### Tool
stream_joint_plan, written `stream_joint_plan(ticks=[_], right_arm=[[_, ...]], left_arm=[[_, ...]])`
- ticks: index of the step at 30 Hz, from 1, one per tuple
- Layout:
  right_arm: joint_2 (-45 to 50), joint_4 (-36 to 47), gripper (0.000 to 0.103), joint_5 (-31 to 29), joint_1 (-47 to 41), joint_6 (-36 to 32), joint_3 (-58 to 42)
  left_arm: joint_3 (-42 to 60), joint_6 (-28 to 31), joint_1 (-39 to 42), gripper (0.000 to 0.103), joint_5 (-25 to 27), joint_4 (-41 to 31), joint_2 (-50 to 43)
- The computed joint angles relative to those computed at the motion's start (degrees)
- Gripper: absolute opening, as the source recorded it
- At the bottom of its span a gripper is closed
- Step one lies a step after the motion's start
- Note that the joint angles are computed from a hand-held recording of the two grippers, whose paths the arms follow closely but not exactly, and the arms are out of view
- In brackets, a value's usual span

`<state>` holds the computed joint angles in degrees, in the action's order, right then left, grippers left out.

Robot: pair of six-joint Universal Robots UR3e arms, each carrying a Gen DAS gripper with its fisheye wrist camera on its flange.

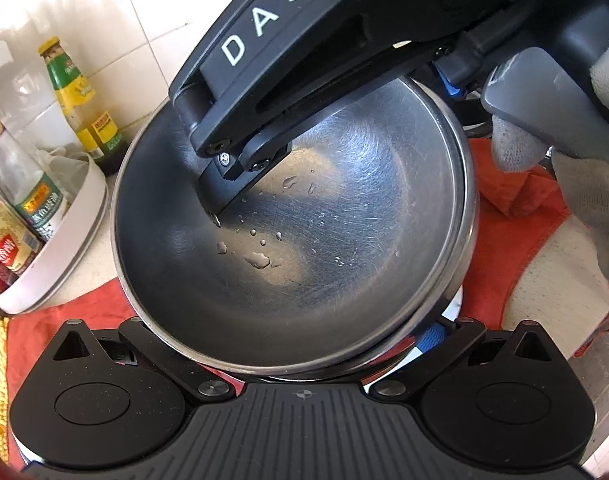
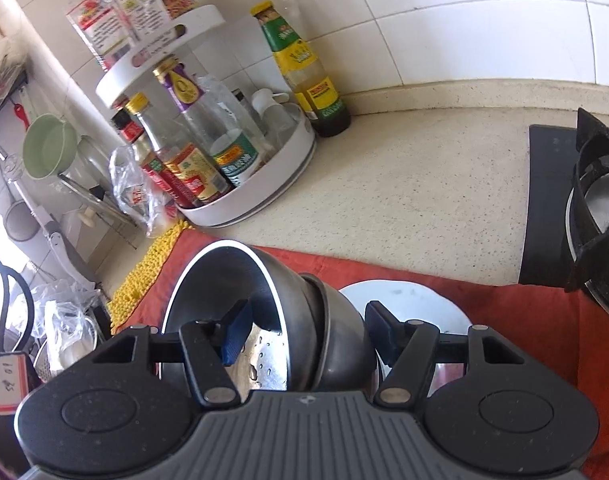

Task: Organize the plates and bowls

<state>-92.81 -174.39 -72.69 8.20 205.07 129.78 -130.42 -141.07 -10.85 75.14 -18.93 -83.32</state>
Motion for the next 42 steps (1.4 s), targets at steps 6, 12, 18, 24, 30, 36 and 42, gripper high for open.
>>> stream_joint_plan(ticks=[6, 12, 18, 24, 30, 36, 42], right_arm=[[2.4, -1.6, 0.062, 0.2, -1.3, -2.0, 0.3], [4.8, -2.8, 0.061, 0.7, -2.8, -3.9, 0.3], [4.6, -2.7, 0.06, 2.0, -3.7, -5.0, 1.3], [4.9, -2.7, 0.058, -0.9, -2.1, -5.0, 1.3], [4.4, -2.1, 0.058, -2.9, -0.2, -4.4, 1.0], [3.7, 1.6, 0.058, -8.1, 4.3, -5.5, -1.8], [1.0, 2.2, 0.058, -8.6, 5.1, -1.9, -0.9]], left_arm=[[2.3, -1.4, -2.8, 0.103, 2.5, 3.0, -5.4], [5.7, -3.0, -5.1, 0.103, 4.8, 4.6, -11.3], [5.6, -1.9, -4.3, 0.103, 4.1, 3.3, -10.6], [5.0, -0.4, -2.8, 0.103, 2.5, 2.7, -8.1], [1.2, 1.7, 0.6, 0.103, -0.5, 1.3, -2.4], [-2.5, 6.4, 5.8, 0.103, -4.5, -3.8, 4.5], [-4.9, 9.0, 12.0, 0.103, -8.6, -9.4, 9.9]])
